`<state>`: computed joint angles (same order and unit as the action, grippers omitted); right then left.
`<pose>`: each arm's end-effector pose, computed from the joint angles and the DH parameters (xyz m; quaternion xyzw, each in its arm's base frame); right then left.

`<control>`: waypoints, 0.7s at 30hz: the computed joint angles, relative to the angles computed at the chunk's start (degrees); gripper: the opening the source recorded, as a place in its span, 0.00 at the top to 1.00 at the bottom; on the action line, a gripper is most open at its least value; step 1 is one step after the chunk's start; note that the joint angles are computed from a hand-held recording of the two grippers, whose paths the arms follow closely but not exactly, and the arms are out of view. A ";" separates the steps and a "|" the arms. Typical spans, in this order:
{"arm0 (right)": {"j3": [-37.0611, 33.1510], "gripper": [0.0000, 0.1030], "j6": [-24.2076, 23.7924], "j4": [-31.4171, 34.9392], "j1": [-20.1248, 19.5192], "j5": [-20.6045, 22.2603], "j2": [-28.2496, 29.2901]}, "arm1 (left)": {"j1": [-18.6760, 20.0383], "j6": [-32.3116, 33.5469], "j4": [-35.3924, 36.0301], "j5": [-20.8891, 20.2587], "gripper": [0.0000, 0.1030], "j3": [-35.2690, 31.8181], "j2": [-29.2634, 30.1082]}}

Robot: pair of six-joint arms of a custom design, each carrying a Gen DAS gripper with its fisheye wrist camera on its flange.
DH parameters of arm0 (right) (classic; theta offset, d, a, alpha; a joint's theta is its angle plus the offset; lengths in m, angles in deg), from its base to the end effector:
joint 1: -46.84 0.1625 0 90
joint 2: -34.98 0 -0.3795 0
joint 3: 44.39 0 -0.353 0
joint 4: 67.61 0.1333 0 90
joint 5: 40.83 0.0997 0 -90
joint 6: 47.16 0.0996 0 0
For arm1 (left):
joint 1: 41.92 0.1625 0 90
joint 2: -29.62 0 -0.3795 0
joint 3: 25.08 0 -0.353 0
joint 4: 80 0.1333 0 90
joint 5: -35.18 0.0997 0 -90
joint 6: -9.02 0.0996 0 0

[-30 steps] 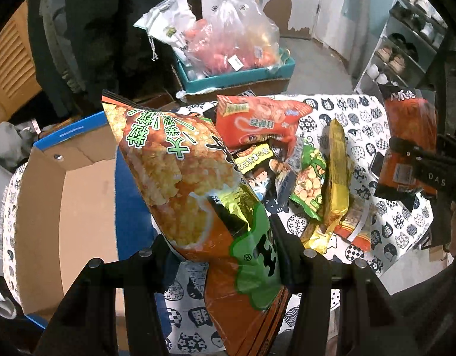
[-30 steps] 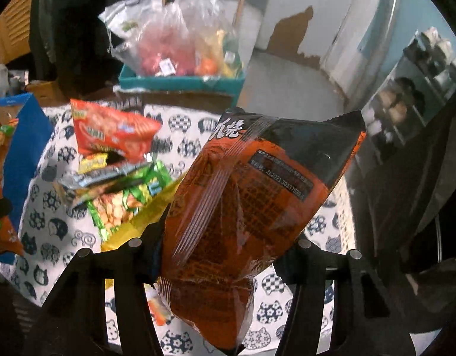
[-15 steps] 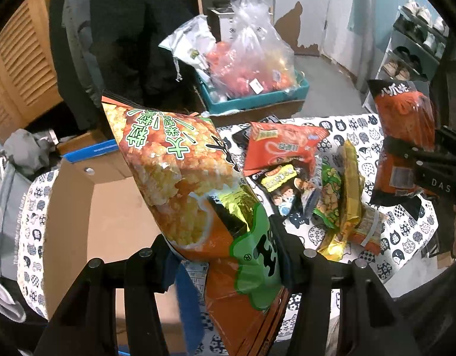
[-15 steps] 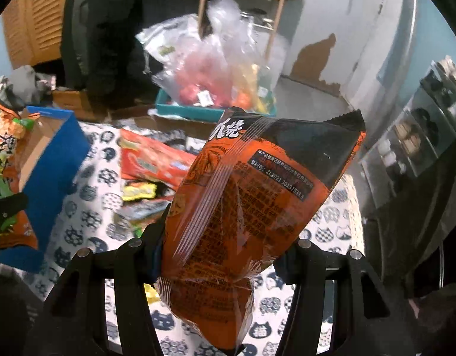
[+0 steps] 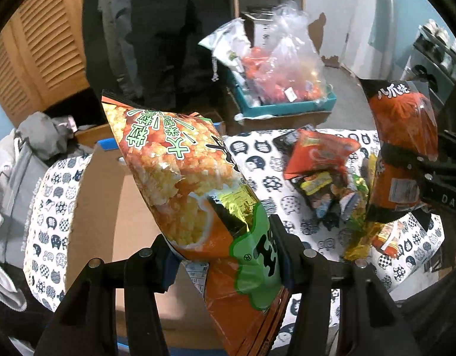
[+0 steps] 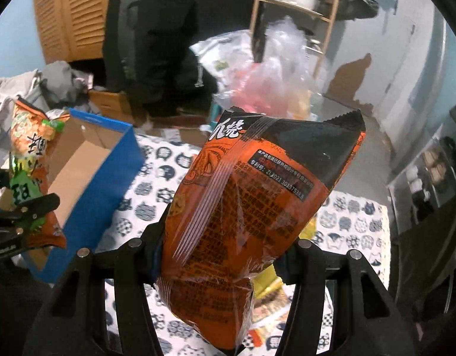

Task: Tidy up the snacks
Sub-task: 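Lift both snack bags and carry them toward the cardboard box, then lower both bags into the cardboard box and open both grippers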

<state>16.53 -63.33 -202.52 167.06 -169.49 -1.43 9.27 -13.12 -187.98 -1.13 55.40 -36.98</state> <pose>0.4375 -0.6098 0.2032 0.3119 -0.8767 0.2057 0.3029 -0.2078 -0.5991 0.3744 0.1133 0.8846 -0.2564 0.3728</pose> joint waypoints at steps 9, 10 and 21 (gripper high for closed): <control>-7.71 0.46 0.90 5.97 2.39 3.22 5.92 | 2.06 -1.27 1.41 0.59 0.46 1.23 -3.26; -8.54 0.46 0.95 6.57 2.62 3.58 6.57 | 2.27 -1.53 1.67 0.80 0.46 1.29 -3.47; -24.02 0.46 0.42 16.07 4.90 7.56 17.39 | 4.57 -4.29 6.37 3.72 0.46 1.43 -6.39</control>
